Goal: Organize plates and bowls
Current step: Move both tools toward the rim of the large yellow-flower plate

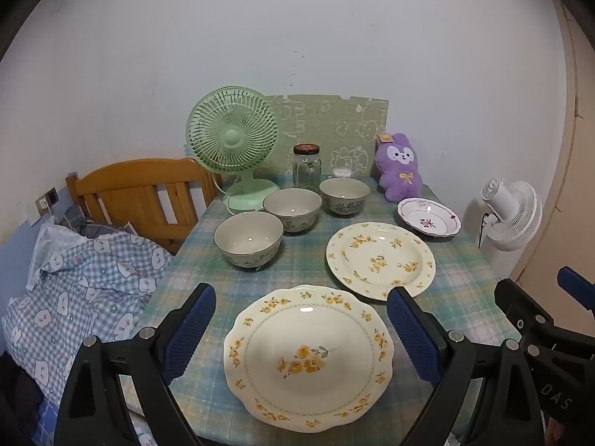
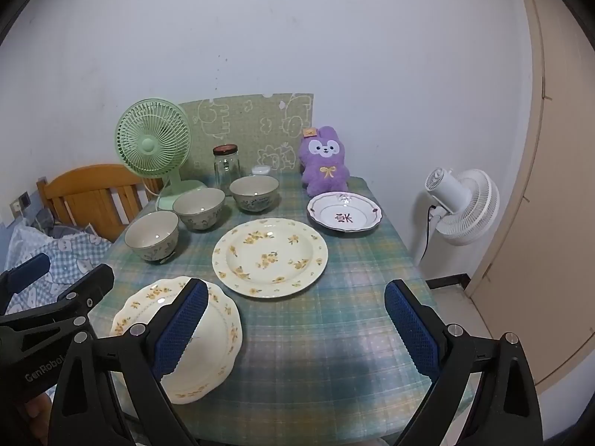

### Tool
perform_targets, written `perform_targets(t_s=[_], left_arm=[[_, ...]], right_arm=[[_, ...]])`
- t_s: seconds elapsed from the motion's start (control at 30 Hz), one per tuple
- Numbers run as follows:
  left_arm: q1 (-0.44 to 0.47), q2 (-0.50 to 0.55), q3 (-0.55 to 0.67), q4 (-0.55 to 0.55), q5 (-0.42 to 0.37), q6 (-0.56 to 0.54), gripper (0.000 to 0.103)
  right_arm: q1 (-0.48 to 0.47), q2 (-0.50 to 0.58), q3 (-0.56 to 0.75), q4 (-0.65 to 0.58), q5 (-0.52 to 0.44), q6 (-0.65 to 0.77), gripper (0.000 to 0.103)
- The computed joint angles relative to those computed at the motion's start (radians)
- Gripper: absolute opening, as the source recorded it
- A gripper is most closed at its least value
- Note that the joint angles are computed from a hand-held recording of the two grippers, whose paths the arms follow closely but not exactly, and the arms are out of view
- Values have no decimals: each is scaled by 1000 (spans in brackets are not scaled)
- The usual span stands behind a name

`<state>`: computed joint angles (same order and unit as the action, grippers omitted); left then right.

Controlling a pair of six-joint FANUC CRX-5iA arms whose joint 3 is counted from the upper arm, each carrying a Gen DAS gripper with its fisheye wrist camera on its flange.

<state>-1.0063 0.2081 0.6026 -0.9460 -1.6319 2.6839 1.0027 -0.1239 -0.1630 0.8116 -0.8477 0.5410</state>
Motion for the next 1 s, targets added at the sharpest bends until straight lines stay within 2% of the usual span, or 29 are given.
perform_targets(t_s=[0.33, 1.0], left_arm=[[-5, 11, 10, -8, 8, -17, 94], [-15, 27, 23, -33, 9, -20, 91]], right_arm=[[-9, -18, -22, -5, 26, -11, 97], [-12, -18, -8, -26, 18, 7, 95]])
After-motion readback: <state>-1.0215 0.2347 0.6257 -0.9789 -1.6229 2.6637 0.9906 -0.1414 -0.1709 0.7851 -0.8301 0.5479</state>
